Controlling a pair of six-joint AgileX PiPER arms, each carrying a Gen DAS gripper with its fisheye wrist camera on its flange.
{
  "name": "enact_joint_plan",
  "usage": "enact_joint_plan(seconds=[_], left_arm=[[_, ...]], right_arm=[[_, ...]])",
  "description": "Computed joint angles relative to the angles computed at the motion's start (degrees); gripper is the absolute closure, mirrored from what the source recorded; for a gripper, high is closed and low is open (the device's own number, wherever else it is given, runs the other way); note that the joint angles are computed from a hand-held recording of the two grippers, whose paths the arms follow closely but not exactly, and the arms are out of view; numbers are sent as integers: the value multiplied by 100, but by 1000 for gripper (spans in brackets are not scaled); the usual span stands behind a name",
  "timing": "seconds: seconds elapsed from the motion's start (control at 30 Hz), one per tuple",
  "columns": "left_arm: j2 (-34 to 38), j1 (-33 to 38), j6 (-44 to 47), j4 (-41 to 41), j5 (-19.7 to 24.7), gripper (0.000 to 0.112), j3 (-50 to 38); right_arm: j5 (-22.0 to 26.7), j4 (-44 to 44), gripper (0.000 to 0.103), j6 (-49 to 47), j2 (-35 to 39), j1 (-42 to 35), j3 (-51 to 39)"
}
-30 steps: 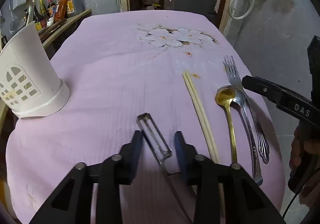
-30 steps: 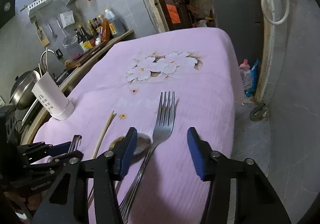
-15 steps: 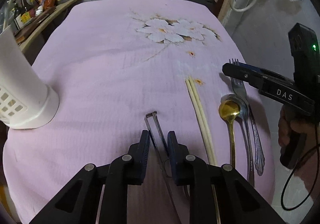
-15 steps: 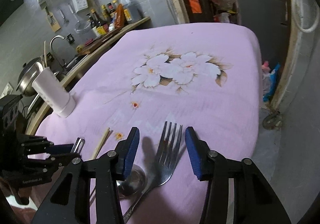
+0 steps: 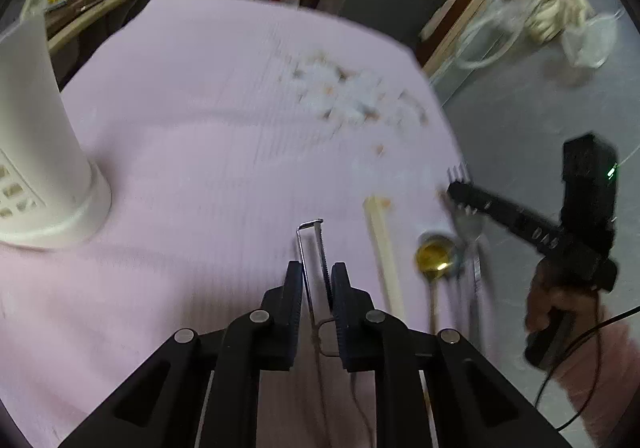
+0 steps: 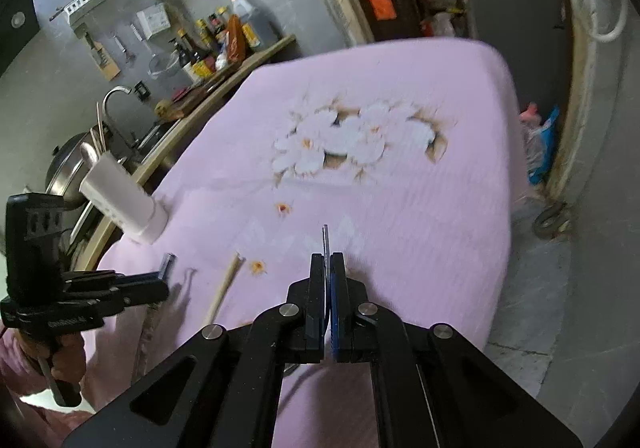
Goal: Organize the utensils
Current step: 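Close the left tool on the metal peeler while the right tool grasps the silver fork, then carry the peeler and fork over the white caddy and open both tools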
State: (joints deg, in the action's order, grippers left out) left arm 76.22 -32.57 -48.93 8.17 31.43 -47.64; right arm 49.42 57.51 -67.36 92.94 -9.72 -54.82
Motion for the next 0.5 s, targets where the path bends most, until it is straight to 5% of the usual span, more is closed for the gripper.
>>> enact_joint_plan(seconds=[0.23,0.5], left_arm=[[-831,203,817,-183,-123,101,136],[-1454,1194,3007,-1772,147,101,-86]], right_arm=[[-592,-359,101,791,-1603,22,480],[-1190,-1753,101,3070,-3115,686,432]])
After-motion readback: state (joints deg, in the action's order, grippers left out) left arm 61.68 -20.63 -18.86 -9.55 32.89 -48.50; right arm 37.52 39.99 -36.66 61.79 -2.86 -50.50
